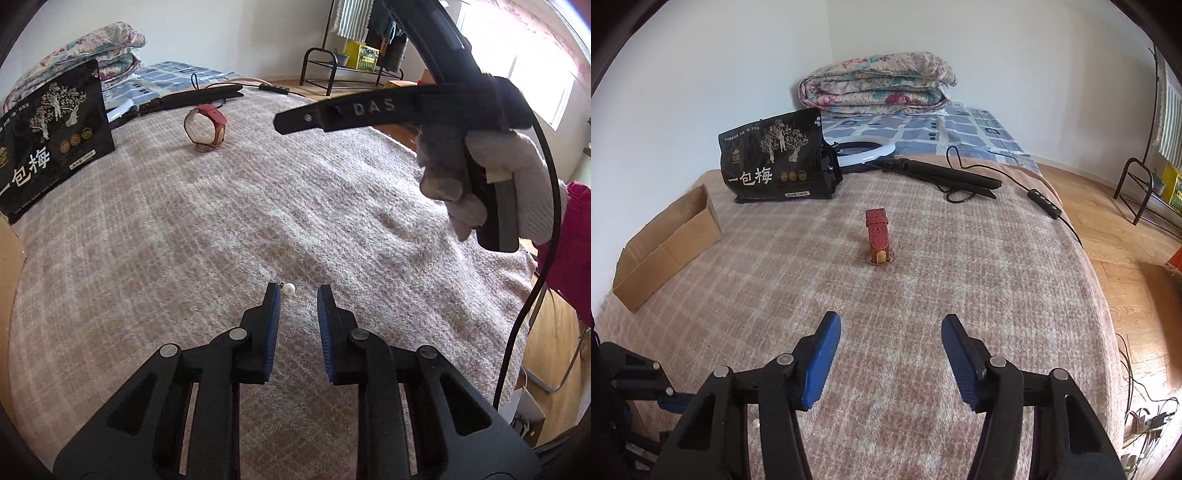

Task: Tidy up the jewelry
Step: 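Grasp the loose pearl with the left gripper while the right gripper grasps the red-strap watch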

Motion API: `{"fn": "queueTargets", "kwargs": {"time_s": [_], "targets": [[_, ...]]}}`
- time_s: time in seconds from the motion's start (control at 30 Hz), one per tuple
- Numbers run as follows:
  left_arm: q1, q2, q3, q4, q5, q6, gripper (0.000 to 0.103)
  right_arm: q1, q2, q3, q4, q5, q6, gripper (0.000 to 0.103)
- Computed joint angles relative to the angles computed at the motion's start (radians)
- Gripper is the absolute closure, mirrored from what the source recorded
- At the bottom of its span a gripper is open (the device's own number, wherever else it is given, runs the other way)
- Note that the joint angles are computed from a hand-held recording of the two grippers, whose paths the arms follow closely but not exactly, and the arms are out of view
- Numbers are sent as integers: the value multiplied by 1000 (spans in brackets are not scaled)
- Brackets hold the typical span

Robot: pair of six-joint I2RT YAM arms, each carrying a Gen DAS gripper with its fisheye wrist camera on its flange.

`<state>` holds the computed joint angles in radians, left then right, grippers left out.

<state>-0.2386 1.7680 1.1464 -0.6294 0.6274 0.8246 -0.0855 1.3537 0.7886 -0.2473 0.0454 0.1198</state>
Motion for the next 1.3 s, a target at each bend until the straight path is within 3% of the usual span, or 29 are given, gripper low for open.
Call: {"fn": "queueTargets", "kwargs": {"time_s": [0.27,0.77,0.9,1.03,1.3], "targets": [[-47,24,-32,115,-65,-88,83,-13,172,83,87,-55,-22,53],[-39,35,-55,173,-52,-97,93,-35,431,261,170,-100,3,61],[-38,28,-62,175,-48,-96,94,-31,473,300,167,-88,-3,69],[-36,23,-65,172,-45,-96,94,-31,490,314,171,-98,-3,84],[-33,24,-56,162,-39,-105,94,-34,473,300,180,-91,3,87]]}}
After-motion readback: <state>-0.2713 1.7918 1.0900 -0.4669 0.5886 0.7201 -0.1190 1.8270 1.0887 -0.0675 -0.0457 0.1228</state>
